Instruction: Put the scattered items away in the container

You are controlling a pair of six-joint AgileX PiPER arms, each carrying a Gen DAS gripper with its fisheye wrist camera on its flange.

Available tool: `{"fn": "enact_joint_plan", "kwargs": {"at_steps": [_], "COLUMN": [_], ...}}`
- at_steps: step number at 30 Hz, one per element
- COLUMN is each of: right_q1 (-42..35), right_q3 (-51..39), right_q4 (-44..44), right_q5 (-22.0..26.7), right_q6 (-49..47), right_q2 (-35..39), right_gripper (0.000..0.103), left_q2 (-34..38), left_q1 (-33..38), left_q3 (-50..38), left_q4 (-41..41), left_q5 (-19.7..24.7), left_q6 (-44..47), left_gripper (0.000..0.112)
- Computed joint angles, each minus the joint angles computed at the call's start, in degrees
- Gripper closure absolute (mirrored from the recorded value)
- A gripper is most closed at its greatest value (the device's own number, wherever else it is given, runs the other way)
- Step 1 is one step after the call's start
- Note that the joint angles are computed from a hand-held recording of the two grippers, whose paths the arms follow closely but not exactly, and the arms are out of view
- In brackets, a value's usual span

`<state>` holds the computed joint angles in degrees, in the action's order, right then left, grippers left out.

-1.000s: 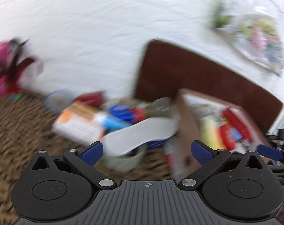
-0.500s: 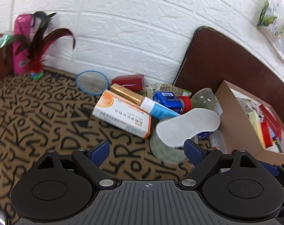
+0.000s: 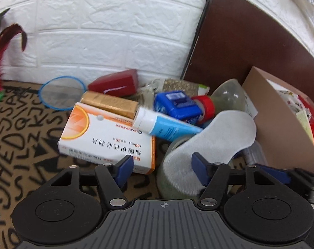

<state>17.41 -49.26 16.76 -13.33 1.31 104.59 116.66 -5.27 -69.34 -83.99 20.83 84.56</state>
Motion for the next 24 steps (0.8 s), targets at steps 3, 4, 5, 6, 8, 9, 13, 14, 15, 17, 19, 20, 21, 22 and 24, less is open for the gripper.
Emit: {"fn": "enact_joint_plan", "kwargs": {"at_steps": [3, 4, 5, 6, 8, 9, 13, 14, 15, 17, 19, 20, 21, 22, 24], "right_q1": [-0.78, -1.05, -1.51, -1.57, -1.15, -0.44, 1.76, 1.97, 1.94, 2.21, 3.19, 3.72, 4.22, 4.64, 5.96], "right_q3": [-2.97, -3.80, -4.37, -4.55, -3.59, -2.74, 0.99, 2.03, 3.26, 6.61, 9.97, 11.71, 13.50, 15.19, 18.51], "right_q4": [-5.89, -8.20, -12.41, -14.33, -12.27, -8.38, 2.56, 3.60, 2.35, -0.11, 1.69, 2.39, 2.38, 2.02, 2.88], "right_q5": [0.05, 0.16, 0.34, 0.28, -0.79, -1.56, -3.36, -3.51, -3.46, -4.07, -4.38, -4.55, -4.80, -4.94, -5.58], "right_q6": [5.46, 7.51, 11.42, 13.68, 11.35, 6.74, -4.69, -5.57, -4.37, -2.29, -3.17, -3.12, -2.48, -1.40, -0.35], "right_q2": [2.72, 3.50, 4.03, 4.33, 4.01, 3.54, 0.34, -0.86, -2.16, -5.21, -8.34, -9.94, -11.47, -12.94, -15.92], "right_gripper": [0.010, 0.011, 0.020, 0.024, 0.025, 0.028, 0.040, 0.046, 0.048, 0.050, 0.054, 0.055, 0.056, 0.056, 0.057], "left_q2": [1.33, 1.24, 0.77, 0.26, -1.00, -1.76, -6.82, -8.51, -10.21, -13.44, -16.28, -17.58, -18.76, -19.68, -20.89], "left_q1": [0.79, 0.68, 0.41, 0.32, 0.09, 0.11, 0.36, 0.62, 1.10, 2.16, 3.05, 3.53, 4.23, 5.02, 6.97], "left_q3": [-2.55, -2.56, -1.73, -0.79, 0.79, 1.71, 8.08, 10.25, 12.41, 16.31, 20.07, 21.93, 23.84, 25.39, 27.44], "left_q4": [3.84, 4.35, 2.99, 1.49, 0.93, 0.78, -2.92, -4.49, -5.96, -6.82, -7.71, -8.05, -8.74, -8.84, -7.07], "left_q5": [3.87, 3.88, 3.15, 2.78, 2.00, 1.93, 1.61, 2.14, 2.86, 4.69, 6.28, 7.05, 8.30, 9.81, 13.87], "left_q6": [-3.80, -4.03, -1.96, 0.49, 1.89, 2.14, 6.48, 8.18, 9.96, 11.04, 12.35, 12.69, 13.54, 13.76, 11.72], "left_gripper": [0.087, 0.087, 0.089, 0.090, 0.091, 0.091, 0.093, 0.093, 0.093, 0.092, 0.093, 0.093, 0.093, 0.095, 0.099]}}
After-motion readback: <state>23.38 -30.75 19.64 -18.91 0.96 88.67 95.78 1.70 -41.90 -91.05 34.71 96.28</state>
